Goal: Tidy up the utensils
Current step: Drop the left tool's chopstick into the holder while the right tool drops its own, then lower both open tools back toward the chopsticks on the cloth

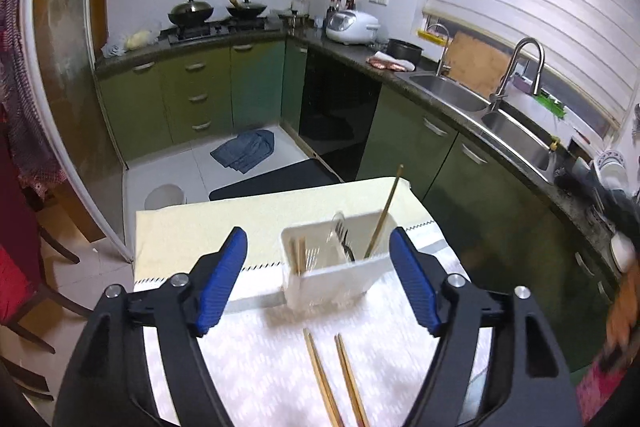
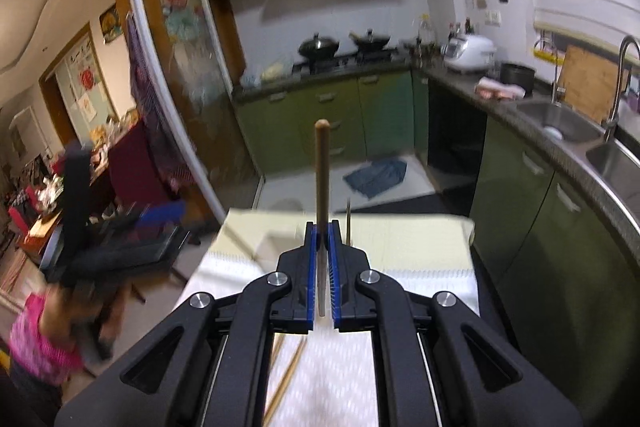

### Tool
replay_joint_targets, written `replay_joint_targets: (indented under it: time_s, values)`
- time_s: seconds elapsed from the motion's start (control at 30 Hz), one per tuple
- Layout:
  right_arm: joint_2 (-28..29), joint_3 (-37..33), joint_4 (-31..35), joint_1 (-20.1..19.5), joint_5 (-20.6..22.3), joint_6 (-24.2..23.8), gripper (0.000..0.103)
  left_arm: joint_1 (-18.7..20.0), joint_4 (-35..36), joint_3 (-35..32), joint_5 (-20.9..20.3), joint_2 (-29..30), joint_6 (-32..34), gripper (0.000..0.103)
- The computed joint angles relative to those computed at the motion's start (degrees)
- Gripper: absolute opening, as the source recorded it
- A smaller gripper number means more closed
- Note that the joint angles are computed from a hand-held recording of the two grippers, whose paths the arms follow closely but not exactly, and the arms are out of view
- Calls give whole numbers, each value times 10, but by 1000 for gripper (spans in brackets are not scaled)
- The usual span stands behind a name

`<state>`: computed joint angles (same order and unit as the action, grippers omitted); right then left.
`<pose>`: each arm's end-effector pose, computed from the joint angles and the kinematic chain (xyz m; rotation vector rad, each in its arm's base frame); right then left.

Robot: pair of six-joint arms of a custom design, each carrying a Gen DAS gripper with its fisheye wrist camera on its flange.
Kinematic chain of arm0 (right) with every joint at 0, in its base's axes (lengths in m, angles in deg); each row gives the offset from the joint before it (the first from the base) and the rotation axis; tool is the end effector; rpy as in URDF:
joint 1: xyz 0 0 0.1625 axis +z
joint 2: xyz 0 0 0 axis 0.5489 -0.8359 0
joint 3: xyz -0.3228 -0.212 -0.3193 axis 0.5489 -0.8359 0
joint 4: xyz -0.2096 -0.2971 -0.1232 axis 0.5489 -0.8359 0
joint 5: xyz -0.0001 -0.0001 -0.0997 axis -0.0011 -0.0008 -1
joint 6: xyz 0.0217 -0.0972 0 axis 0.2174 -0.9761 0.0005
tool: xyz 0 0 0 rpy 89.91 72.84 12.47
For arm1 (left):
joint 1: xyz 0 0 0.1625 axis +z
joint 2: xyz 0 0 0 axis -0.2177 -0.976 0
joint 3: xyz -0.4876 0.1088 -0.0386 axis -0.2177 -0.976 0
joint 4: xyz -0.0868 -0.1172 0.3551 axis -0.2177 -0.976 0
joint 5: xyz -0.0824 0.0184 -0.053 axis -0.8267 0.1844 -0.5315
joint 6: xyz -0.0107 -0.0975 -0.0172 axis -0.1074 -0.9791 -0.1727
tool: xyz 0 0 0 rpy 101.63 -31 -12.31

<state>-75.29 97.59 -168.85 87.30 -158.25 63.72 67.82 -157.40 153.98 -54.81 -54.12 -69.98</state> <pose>0.4506 -0.6445 0.2589 0.2522 -2.2204 1.3298 -0.3101 -0.7501 0.3858 1.1135 2.4841 -0.6857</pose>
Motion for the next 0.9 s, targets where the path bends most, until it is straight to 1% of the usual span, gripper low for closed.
replay_joint_targets:
  time_s: [0.1, 0.2, 0.3, 0.4, 0.5, 0.57, 0.63, 0.67, 0.7, 0.8, 0.9]
  values:
    - [24, -63, 16, -8, 2, -12, 7, 1, -23, 49, 12, -32, 18, 70]
    - [53, -124, 57, -23, 4, -5, 7, 8, -2, 78, 18, -56, 11, 70]
    - [85, -179, 107, -40, -7, 8, 7, 19, 12, 103, 15, -75, 3, 70]
    - [109, -208, 142, -58, -12, 18, 7, 30, 9, 130, 7, -91, 2, 70]
    - [126, -226, 170, -73, -16, 23, 7, 36, -8, 152, 7, -100, 4, 74]
    - [130, -225, 182, -80, -13, 27, 7, 40, -10, 161, 8, -102, 3, 75]
    - [132, -218, 180, -85, -10, 28, 7, 42, -1, 159, 9, -99, -3, 75]
    - [131, -213, 180, -87, -4, 30, 17, 42, 3, 158, 12, -97, -6, 75]
    - [129, -208, 178, -87, -1, 31, 31, 42, 7, 158, 14, -95, -7, 75]
    - [122, -184, 145, -84, -4, 22, 32, 40, 11, 158, 21, -91, -8, 75]
    - [99, -132, 84, -73, 7, 14, 32, 37, 16, 161, 30, -87, -7, 75]
